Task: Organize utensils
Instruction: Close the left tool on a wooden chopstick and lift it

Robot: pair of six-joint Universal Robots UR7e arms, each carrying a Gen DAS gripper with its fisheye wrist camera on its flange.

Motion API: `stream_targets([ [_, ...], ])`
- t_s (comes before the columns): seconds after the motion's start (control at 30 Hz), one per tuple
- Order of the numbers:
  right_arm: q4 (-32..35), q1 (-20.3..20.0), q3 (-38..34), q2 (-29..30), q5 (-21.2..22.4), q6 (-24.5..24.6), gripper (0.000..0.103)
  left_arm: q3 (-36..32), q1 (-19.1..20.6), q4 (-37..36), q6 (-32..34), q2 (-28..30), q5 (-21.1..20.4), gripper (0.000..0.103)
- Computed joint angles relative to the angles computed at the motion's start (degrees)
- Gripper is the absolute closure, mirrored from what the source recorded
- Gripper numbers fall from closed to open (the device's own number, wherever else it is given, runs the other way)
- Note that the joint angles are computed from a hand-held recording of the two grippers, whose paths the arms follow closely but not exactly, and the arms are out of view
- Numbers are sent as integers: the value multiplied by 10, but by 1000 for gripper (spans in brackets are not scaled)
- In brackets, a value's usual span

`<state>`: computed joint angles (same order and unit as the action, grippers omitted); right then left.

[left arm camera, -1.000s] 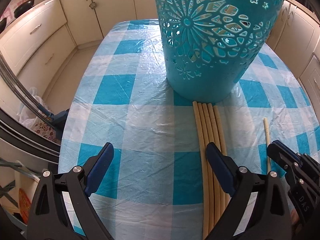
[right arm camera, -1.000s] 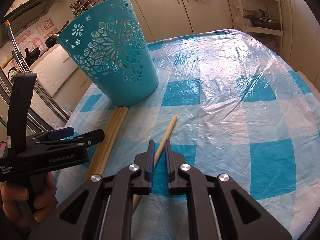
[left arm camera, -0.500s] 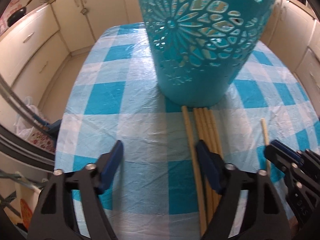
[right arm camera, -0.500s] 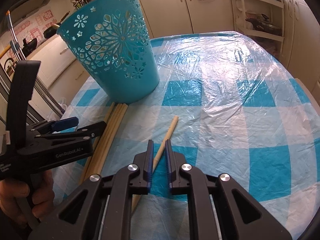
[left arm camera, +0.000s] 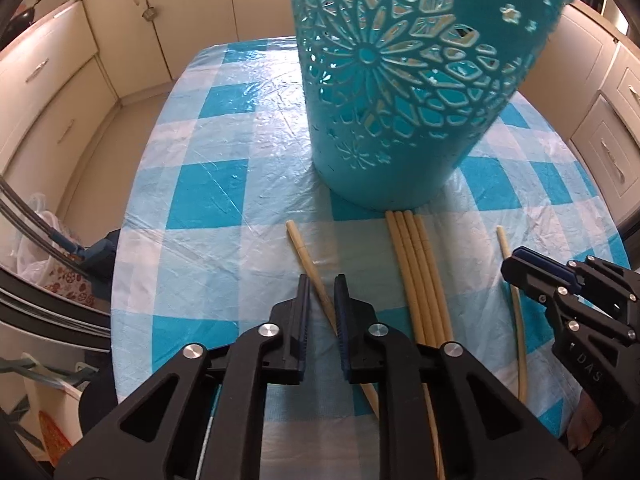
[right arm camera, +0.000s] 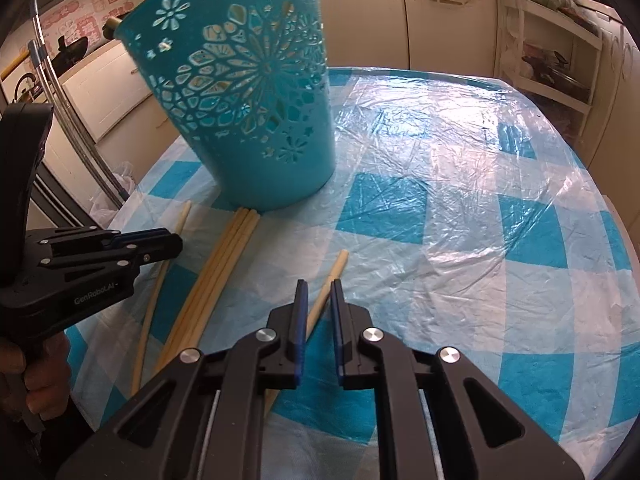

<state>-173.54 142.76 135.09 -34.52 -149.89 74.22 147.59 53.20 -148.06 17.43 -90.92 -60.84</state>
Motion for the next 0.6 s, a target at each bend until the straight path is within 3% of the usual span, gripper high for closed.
stream_targets([
  [0.1, -12, -1, 1, 4, -6, -10, 91, -5, 2, -9, 1, 11, 1, 86],
  [0.2, -62, 0, 9, 16, -9, -28, 91, -15, 16, 3, 26, 12, -33, 95],
  [0.3, -100, -1, 16, 22, -7, -38, 91, -25, 28, 28, 50, 6, -57, 96],
  [0.47, -115, -1, 16, 28, -8, -46, 88, -35, 26, 50, 52, 9, -44, 95],
  [0.53, -120, 0, 15, 30, -8, -51, 87, -26, 12, 31, 52, 16, -20, 92],
  [0.6, -126, 0, 16, 31, -8, -55, 86, -16, -2, 9, 46, 23, 7, 70],
])
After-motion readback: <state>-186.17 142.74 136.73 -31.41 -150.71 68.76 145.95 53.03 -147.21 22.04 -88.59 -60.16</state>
